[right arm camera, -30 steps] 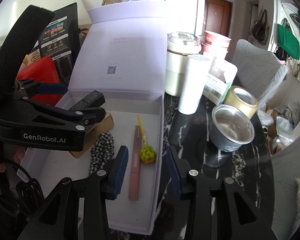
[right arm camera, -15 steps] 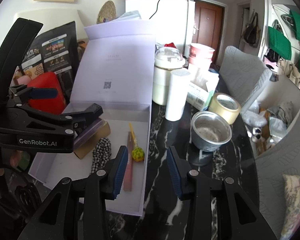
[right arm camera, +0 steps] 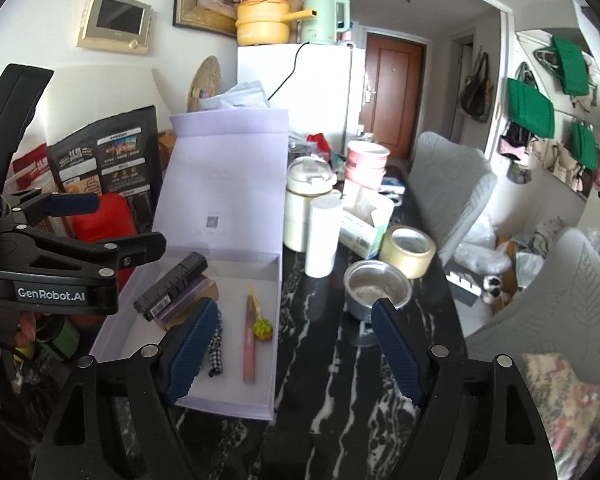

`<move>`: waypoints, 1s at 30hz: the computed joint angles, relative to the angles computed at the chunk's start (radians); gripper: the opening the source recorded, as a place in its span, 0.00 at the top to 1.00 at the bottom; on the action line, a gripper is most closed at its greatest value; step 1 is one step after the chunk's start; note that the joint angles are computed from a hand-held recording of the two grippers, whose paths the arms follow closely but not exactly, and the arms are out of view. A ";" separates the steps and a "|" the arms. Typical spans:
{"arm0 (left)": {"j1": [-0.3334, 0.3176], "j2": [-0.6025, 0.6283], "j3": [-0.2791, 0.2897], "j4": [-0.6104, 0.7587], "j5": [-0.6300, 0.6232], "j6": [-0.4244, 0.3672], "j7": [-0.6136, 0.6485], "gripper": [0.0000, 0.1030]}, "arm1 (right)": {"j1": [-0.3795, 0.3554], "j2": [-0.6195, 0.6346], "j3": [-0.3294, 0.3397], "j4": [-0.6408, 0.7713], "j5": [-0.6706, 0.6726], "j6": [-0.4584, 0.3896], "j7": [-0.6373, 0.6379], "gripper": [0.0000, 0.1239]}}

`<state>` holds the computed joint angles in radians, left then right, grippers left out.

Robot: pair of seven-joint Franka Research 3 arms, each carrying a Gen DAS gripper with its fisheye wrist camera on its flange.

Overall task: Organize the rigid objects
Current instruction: 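Withdraw both tools from the gift box toward the polka-dot scrunchie and claw clip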

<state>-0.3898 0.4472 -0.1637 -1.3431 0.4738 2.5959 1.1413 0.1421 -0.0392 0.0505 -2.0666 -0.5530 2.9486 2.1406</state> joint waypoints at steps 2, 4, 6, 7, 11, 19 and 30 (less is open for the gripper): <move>-0.003 -0.031 0.004 -0.041 0.014 0.017 -0.017 0.00 | -0.008 -0.027 0.004 -0.018 -0.035 -0.005 0.038 0.33; 0.002 -0.064 0.000 -0.090 0.019 0.047 -0.028 0.00 | -0.026 -0.053 0.019 -0.034 -0.083 -0.014 0.086 0.31; 0.007 -0.091 -0.005 -0.126 0.026 0.067 -0.034 0.00 | -0.046 -0.079 0.035 -0.054 -0.122 -0.014 0.120 0.31; 0.008 -0.105 -0.007 -0.144 0.032 0.074 -0.037 0.00 | -0.060 -0.097 0.047 -0.066 -0.148 -0.014 0.148 0.31; 0.014 -0.155 -0.015 -0.214 0.049 0.109 -0.057 0.00 | -0.104 -0.149 0.085 -0.108 -0.188 -0.006 0.199 0.30; 0.029 -0.263 -0.032 -0.359 0.086 0.173 -0.112 0.00 | -0.182 -0.257 0.160 -0.203 -0.170 0.013 0.208 0.29; 0.051 -0.360 -0.070 -0.510 0.100 0.217 -0.148 0.00 | -0.267 -0.389 0.268 -0.335 -0.028 0.037 0.139 0.29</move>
<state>-0.3387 0.0877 -0.2338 -1.8530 0.5740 2.8129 0.9934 -0.1245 -0.4281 0.3181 -2.4018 -0.5806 2.9861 2.2793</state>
